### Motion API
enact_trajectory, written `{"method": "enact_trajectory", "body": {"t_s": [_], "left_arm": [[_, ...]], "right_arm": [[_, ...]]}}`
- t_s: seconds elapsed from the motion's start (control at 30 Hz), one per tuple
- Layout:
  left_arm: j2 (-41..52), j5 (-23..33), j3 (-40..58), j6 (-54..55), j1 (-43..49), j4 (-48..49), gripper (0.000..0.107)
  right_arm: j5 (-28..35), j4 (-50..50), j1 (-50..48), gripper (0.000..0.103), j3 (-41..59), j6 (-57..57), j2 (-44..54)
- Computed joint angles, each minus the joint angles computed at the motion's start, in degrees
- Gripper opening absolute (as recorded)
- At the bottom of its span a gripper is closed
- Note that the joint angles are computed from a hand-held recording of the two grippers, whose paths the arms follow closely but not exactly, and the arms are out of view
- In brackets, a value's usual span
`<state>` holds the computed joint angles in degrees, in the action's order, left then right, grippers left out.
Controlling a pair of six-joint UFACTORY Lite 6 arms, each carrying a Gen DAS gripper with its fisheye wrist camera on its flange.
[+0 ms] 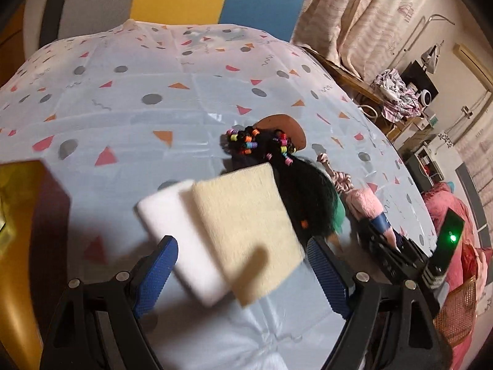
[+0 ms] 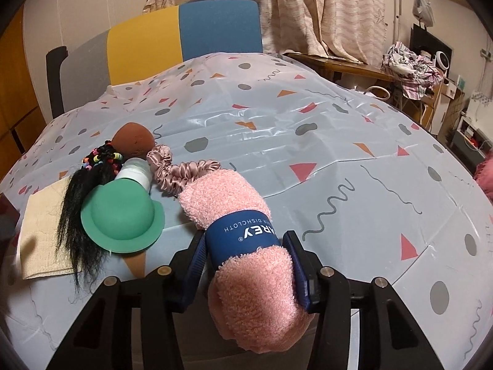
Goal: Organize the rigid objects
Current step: 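Grasp the white block with the left tool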
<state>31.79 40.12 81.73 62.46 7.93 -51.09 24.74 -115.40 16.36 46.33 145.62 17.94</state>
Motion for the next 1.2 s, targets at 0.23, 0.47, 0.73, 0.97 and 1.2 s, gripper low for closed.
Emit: {"method": "enact_trajectory", "body": {"t_s": [0.23, 0.47, 0.73, 0.97, 1.2], "left_arm": [[0.40, -1.42, 0.66, -0.51, -3.51, -0.21, 0.086], [0.63, -3.30, -1.06, 1.07, -7.27, -0.65, 0.059], [5.18, 4.68, 1.80, 0.31, -4.53, -3.07, 0.016], [-1.77, 3.30, -8.47, 8.43, -0.46, -10.16, 0.027], [-9.42, -14.10, -15.25, 10.67, -0.20, -13.59, 0.082]], "right_arm": [[0.71, -0.40, 0.26, 0.051, -0.32, 0.82, 0.10], [0.80, -0.44, 0.17, 0.051, -0.15, 1.16, 0.36], [1.08, -0.43, 0.21, 0.051, 0.09, 1.29, 0.94], [1.16, -0.53, 0.19, 0.051, -0.03, 1.38, 0.88], [1.07, -0.87, 0.13, 0.051, -0.02, 1.73, 0.89]]}}
